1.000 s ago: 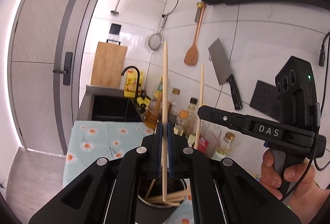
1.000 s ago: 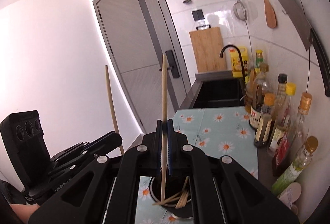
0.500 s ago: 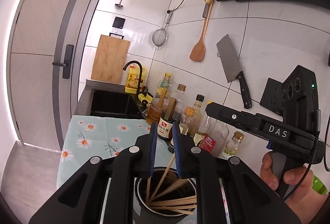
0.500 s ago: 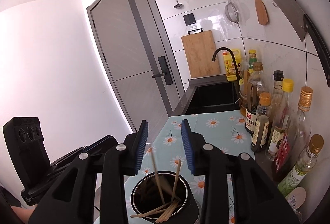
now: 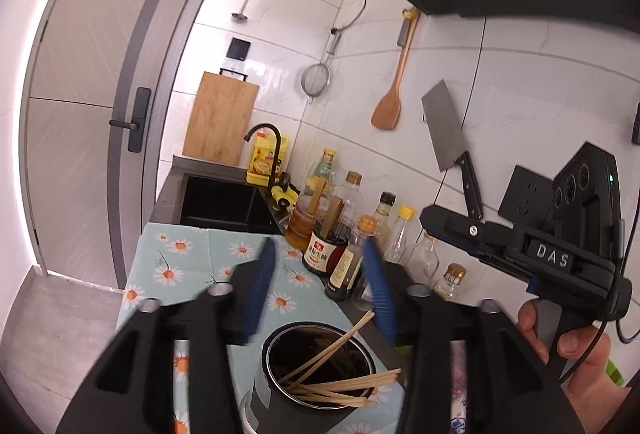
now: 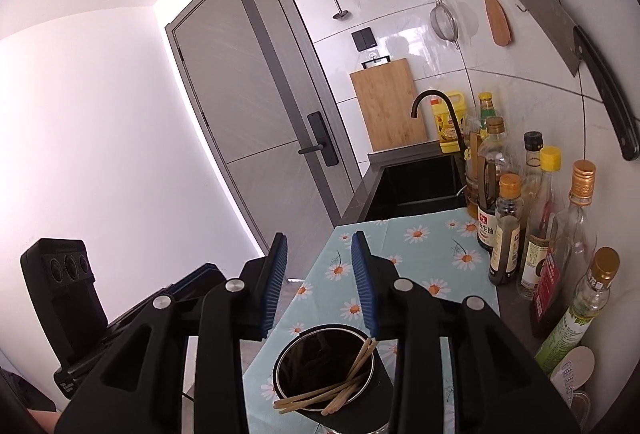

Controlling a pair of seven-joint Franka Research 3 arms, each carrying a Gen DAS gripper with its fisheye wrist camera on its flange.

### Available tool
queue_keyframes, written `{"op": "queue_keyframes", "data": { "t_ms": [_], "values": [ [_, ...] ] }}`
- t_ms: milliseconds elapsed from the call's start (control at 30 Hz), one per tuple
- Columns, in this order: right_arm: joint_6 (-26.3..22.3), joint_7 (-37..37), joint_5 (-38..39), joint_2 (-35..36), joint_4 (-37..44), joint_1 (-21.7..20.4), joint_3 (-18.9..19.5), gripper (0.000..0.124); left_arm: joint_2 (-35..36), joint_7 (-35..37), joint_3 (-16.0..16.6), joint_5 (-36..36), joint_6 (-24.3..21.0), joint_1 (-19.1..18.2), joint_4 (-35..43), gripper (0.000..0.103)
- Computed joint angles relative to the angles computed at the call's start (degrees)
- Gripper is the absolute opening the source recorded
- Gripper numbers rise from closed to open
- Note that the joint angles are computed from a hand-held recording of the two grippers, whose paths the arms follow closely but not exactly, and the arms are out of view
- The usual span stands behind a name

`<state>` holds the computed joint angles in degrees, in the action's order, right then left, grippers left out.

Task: Organize utensils
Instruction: 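Open both tools to drop the chopsticks into the black holder, then move both tools back down toward the last two chopsticks on the cloth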

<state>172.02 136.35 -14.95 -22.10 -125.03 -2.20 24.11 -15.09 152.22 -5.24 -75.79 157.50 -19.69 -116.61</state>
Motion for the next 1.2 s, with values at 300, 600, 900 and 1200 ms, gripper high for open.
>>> {"op": "queue_keyframes", "data": {
  "t_ms": [300,600,900,1200],
  "values": [
    [-3.1,-1.3,2.1,-4.1,-1.0,3.4,-1.0,0.042,-5.3,-3.5,1.3,3.7,-0.1,-0.7,-3.2,0.049],
    [-7.6,0.0,6.3,-10.3,-4.3,5.4,-0.4,0.092,-12.6,-14.8,3.8,15.1,-0.6,-2.1,-9.5,0.073],
    [-14.3,-3.4,14.3,-12.2,-6.1,14.4,-4.7,0.098,-18.5,-24.5,7.2,26.6,-5.2,-3.1,-14.8,0.089],
    [-22.3,-0.7,16.5,-13.1,-8.6,17.4,-4.2,0.098,-23.3,-32.2,10.4,35.6,-12.0,-3.1,-19.1,0.091]
  ]
}}
